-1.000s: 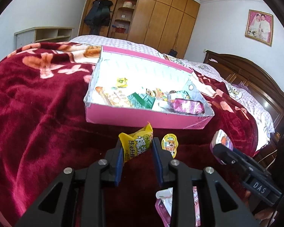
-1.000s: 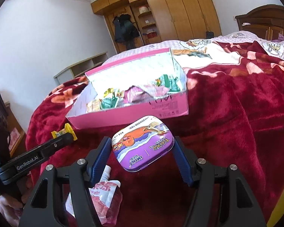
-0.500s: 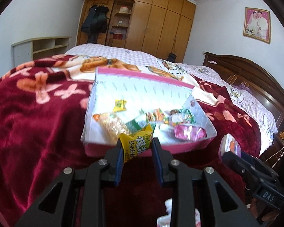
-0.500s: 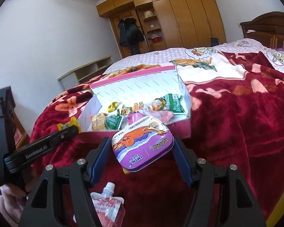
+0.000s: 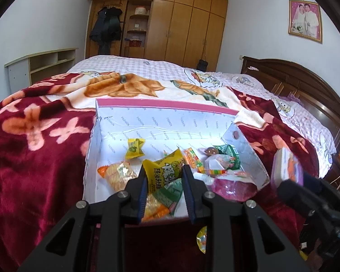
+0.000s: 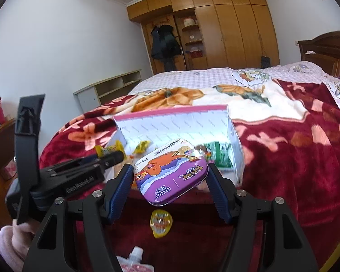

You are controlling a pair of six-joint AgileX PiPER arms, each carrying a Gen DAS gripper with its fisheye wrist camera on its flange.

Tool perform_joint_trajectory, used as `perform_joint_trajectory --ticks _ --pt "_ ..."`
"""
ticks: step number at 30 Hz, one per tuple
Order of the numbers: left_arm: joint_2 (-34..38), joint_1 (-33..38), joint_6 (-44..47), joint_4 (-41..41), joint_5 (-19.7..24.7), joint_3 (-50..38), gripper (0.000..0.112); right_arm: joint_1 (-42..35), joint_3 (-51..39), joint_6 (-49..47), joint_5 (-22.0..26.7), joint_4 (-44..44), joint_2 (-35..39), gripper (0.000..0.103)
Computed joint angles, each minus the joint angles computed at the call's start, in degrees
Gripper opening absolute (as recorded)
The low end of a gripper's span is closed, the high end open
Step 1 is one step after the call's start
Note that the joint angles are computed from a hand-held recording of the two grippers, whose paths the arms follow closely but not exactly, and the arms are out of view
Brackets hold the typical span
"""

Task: Organize snacks
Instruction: 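Lift the candy bag and mint tin and carry both over the pink box, then lower both snacks into the pink box and open both tools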

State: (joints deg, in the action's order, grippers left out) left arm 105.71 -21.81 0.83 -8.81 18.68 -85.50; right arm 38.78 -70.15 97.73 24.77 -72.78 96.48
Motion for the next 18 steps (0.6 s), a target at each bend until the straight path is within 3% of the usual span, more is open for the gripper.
perform_joint_trajectory --ticks 7,13,18 --pt "5.9 0.4 -2.4 3.9 4.5 -8.4 0.030 -3.2 -6.5 -11.6 -0.4 8.7 3.3 0.067" --pt "13.2 0.3 -4.9 6.6 12.2 -18.7 0.030 -6.6 -11.2 -22.1 -0.9 19.5 6.6 0.067" --pt "15.7 1.2 -5.1 5.0 13.4 -21.3 0.034 -8.6 -13.6 -28.6 -1.5 26.6 8.5 0.067"
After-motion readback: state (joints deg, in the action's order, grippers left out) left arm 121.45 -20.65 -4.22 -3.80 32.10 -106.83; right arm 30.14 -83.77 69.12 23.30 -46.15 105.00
